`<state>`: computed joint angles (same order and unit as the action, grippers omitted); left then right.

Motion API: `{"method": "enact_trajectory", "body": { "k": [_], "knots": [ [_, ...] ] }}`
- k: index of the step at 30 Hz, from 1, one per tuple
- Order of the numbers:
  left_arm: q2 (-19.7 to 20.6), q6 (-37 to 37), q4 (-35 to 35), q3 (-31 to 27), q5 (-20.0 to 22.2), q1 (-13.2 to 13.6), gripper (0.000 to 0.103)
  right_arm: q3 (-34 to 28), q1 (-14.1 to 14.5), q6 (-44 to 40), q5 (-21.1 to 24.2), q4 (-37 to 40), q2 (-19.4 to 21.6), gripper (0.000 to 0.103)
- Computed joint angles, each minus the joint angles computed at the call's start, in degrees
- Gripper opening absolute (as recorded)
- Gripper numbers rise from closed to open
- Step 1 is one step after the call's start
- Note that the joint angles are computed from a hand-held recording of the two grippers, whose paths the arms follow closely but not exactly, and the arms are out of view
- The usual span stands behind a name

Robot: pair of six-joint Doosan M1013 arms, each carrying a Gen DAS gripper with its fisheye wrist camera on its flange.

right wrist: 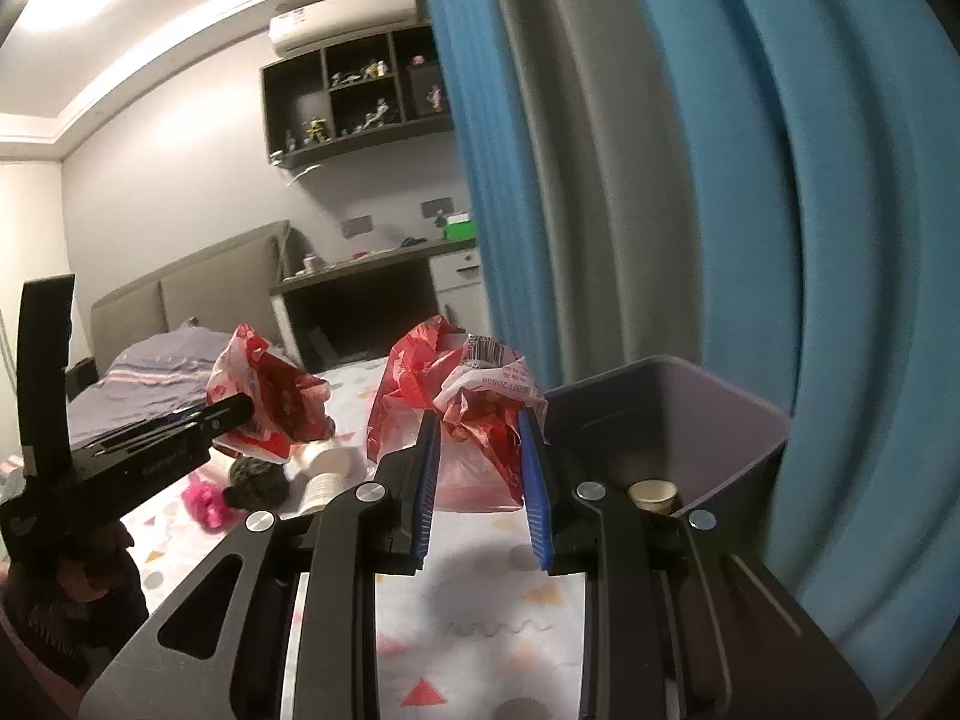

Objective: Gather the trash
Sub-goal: 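Carry the red bag and red-white bag with both tools over the grey bin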

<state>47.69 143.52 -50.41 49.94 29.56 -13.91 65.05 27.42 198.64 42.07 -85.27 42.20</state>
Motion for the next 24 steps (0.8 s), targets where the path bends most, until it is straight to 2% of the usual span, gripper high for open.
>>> {"method": "enact_trajectory", "body": {
  "k": [14, 24],
  "knots": [
    [3.5, -0.8, 1.4, -6.8, 4.6, -3.4, 0.019, 2.0, -2.5, 3.2, 3.4, -1.7, -1.0, 0.027],
    [8.0, -4.2, 4.8, -14.2, 8.6, -5.4, 0.020, -0.3, -4.1, -1.6, 5.6, 2.6, 0.7, 0.027]
  ]
}}
